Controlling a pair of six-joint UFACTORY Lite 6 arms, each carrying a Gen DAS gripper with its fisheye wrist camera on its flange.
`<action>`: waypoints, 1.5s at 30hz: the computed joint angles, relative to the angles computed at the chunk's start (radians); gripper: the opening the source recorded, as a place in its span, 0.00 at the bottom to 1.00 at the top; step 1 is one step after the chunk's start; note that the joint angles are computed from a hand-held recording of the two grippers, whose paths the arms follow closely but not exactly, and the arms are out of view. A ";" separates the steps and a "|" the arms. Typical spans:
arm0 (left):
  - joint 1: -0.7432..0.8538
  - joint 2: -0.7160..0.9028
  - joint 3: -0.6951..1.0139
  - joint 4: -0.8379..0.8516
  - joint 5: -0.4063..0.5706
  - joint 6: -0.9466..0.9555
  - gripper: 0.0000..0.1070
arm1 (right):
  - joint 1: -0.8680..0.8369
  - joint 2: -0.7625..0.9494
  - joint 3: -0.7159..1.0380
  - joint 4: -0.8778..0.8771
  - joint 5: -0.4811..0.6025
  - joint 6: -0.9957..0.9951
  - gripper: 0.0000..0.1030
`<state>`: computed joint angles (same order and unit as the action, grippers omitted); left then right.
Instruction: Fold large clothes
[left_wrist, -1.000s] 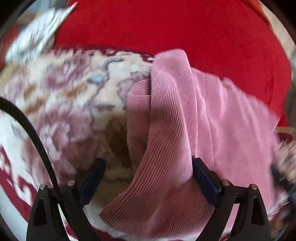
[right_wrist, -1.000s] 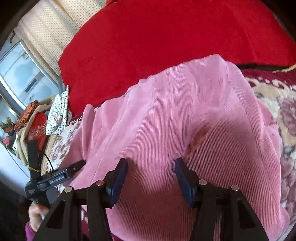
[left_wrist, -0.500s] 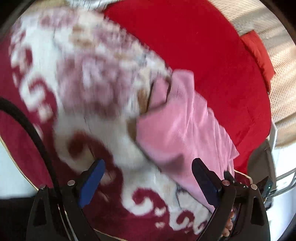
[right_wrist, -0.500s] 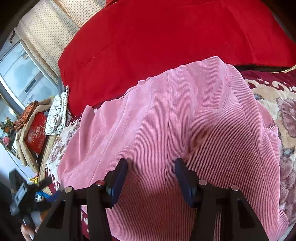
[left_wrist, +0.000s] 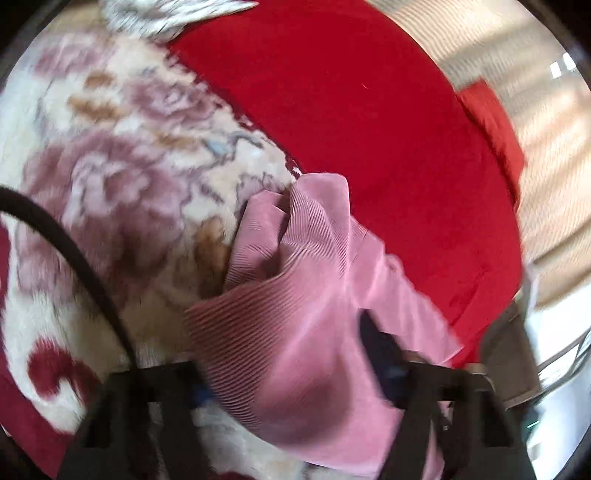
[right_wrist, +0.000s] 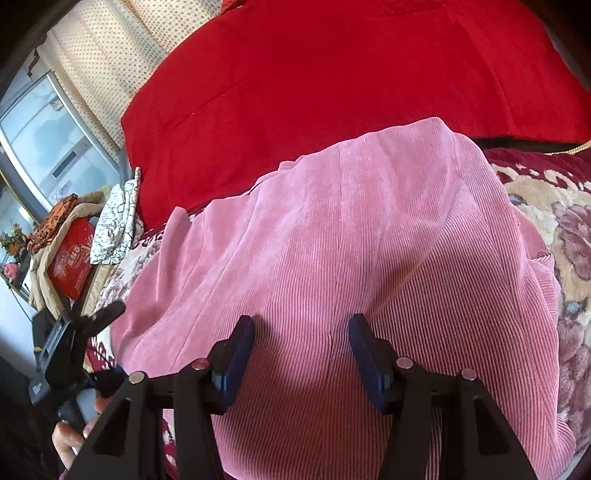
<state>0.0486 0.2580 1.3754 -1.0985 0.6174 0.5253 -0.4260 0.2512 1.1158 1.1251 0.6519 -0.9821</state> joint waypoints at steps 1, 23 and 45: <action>-0.015 0.002 0.006 0.041 -0.020 -0.017 0.36 | -0.001 -0.001 -0.003 0.003 0.000 -0.003 0.56; -0.014 0.104 0.107 -0.089 0.015 0.158 0.25 | 0.023 0.223 0.185 0.126 0.111 0.086 0.02; -0.668 0.015 0.449 0.949 -0.041 -0.331 0.18 | -0.409 0.232 0.258 0.097 0.472 -0.021 0.10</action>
<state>-0.6198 0.2727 1.8247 -0.1495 0.5761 0.1945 -0.8350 0.4831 1.3739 1.2220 1.1239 -1.0029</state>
